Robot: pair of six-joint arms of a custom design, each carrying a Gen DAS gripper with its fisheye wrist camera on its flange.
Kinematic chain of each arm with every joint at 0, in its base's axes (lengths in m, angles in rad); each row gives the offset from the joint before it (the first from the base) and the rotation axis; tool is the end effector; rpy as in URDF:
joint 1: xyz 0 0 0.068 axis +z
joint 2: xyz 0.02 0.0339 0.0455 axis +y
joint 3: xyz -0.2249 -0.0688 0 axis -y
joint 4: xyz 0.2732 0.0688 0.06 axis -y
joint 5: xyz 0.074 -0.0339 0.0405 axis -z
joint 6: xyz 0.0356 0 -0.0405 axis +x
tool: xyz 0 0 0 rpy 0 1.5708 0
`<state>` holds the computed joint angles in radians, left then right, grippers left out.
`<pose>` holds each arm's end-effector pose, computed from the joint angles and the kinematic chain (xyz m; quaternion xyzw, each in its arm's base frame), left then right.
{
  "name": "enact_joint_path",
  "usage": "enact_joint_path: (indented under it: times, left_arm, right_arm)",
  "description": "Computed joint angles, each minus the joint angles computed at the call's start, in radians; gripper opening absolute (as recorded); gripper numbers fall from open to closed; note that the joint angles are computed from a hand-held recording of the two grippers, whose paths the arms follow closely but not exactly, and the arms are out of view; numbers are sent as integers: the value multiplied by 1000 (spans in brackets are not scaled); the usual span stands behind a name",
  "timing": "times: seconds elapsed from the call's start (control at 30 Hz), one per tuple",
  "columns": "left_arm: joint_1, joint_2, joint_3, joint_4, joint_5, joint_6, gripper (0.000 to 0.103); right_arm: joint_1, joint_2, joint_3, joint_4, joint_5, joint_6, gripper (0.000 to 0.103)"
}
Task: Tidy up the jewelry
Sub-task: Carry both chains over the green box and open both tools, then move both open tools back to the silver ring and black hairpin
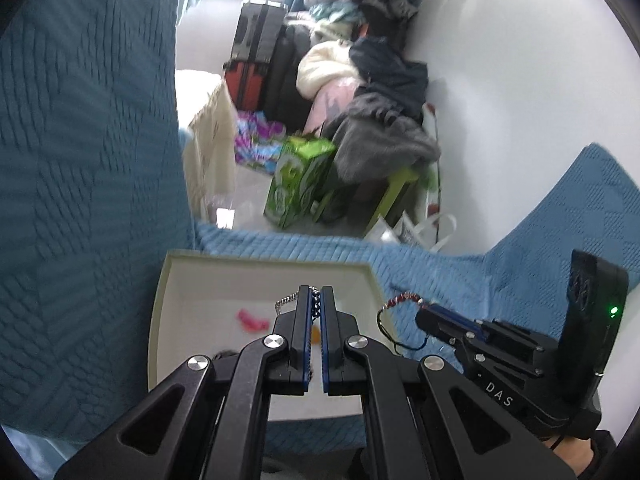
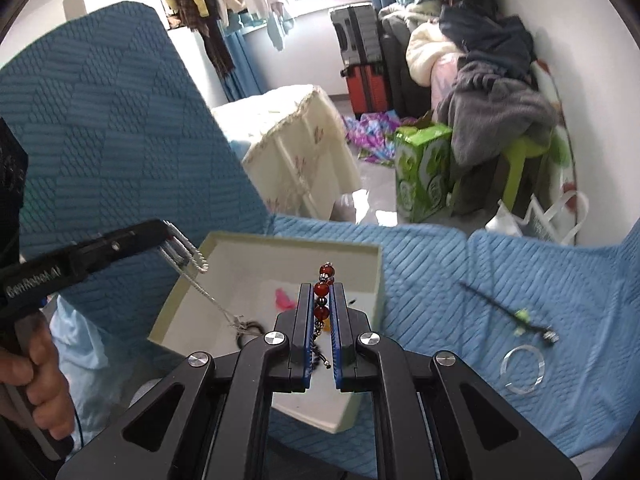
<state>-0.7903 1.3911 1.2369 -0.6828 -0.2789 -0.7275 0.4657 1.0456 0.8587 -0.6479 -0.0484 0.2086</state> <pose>0.2402 -0.2286 0.2717 -0.0208 0.9255 -0.1503 0.3470 0.2319 0.1185 0.2351 -0.1282 0.9240 0.1403 0.3319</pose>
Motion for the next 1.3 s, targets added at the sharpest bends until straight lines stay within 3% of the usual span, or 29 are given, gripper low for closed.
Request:
enact_joint_path:
  times: [0.33,0.47,0.6,0.63,0.7,0.73,0.87,1.07,1.3]
  left_arm:
    - [9,57,-135,87,94,-35,1]
    - [7,101,-88,56,91,-44,4]
    - [8,132,-16,13,78,-43,6]
    - [9,141,7,11,71,-38,18]
    - [-12,131,39,10,25,-41,51]
    - [-25,130,61,8,3,-36,54]
    - [-70,166,159,-1,-49,-43,54]
    - [-144,302,344,5,-83,-42,52]
    - [-220,551,565,57,-70,-60,52]
  right_arm:
    - [13,62,-107,66,-2,45,6]
    - [-11,76,-105,69,-58,40,8]
    - [-33,32,-88,47,-98,26,20]
    - [-40,14,-82,40,-110,22,20]
    - [-49,-16,-57,13,-113,3,21]
    - [-56,-38,-45,-5,-110,-12,21]
    - [-115,-119,-1,-72,-127,-74,21]
    - [-336,-203,64,-165,-225,-209,21]
    - [-661,-102,88,-196,-357,-423,21]
